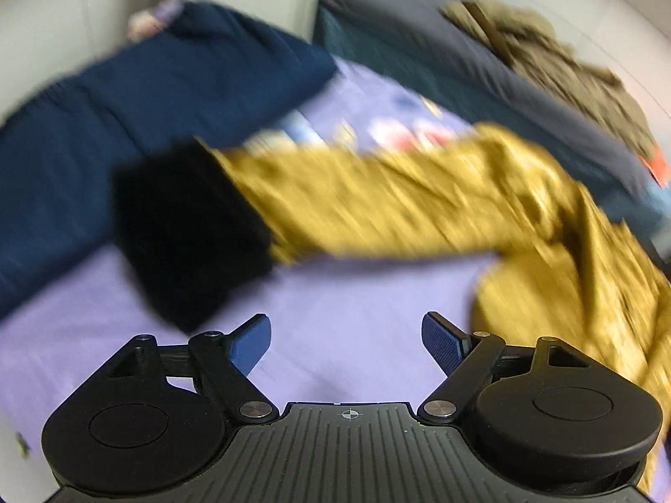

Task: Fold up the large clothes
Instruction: 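Pull the sleeve out straight with the left gripper and release it, then grasp the other black fur cuff with the right gripper, pull sleeve out, release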

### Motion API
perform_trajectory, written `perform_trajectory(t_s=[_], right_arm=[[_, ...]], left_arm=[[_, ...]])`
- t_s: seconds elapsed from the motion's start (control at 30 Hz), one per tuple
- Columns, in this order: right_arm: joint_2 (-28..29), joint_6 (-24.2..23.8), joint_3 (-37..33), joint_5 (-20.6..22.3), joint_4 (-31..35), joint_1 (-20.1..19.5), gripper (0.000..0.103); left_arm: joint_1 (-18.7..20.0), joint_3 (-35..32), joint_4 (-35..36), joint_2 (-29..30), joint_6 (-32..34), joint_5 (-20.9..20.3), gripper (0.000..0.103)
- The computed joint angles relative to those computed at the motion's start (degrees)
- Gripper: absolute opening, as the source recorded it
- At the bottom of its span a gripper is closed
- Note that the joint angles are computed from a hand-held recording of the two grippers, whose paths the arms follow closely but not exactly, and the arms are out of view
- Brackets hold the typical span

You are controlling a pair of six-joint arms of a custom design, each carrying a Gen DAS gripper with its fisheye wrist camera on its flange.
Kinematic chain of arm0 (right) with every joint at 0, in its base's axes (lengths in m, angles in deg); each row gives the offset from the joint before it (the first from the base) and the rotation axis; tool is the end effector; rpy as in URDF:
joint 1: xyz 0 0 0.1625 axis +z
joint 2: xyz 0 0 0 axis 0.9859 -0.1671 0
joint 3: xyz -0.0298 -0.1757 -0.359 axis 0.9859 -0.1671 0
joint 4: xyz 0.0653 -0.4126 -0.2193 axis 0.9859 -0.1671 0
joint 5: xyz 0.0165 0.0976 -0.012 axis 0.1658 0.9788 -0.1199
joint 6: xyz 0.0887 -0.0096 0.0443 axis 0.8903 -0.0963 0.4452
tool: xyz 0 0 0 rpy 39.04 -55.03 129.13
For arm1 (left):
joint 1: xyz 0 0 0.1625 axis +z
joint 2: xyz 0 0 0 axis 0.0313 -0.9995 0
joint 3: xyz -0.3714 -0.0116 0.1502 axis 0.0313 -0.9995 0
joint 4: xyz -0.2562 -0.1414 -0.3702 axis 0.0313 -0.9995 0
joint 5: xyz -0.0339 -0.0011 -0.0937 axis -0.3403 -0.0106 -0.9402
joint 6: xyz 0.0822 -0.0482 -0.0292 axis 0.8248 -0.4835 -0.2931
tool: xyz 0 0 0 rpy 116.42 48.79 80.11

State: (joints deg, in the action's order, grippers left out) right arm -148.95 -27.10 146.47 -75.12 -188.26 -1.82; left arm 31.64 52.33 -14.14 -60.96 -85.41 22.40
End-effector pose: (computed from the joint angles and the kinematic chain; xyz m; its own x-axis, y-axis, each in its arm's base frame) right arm -0.0007 -0.5733 0.2973 -0.8202 -0.4534 0.3489 -0.5103 0.8555 -0.0879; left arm -0.2045 -0.3902 0.1194 -0.5477 -0.7941 -0.2635 -0.2125 0.4366 -0.8742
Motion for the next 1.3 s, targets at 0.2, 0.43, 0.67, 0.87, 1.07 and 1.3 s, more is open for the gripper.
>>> perform_trajectory(t_s=[0.2, 0.43, 0.67, 0.87, 1.07, 1.3], right_arm=[[1.5, 3.3, -0.3, -1.8, 3.9, -0.4, 0.093], [1.8, -6.5, 2.5, -2.2, 3.9, 2.4, 0.097], [4.8, -17.1, 6.8, -14.2, 7.1, 6.2, 0.070], [3.0, -19.3, 6.4, -8.8, 8.0, 4.4, 0.016], [1.6, -10.6, 0.4, 9.2, 8.3, 0.8, 0.014], [4.3, 16.9, -12.2, 27.0, -7.9, -4.3, 0.014]], left_arm=[[0.4, 0.0, -21.1, 7.2, 17.7, -1.0, 0.103], [1.8, -2.4, -30.7, 12.8, 27.4, -3.9, 0.103], [2.0, -4.7, -31.1, 14.6, 30.3, -4.2, 0.103], [1.9, -4.9, -30.8, 15.1, 29.2, -5.1, 0.103], [1.8, -5.8, -30.4, 16.0, 29.2, -5.3, 0.103], [2.1, -6.3, -31.9, 17.3, 31.1, -6.3, 0.103]])
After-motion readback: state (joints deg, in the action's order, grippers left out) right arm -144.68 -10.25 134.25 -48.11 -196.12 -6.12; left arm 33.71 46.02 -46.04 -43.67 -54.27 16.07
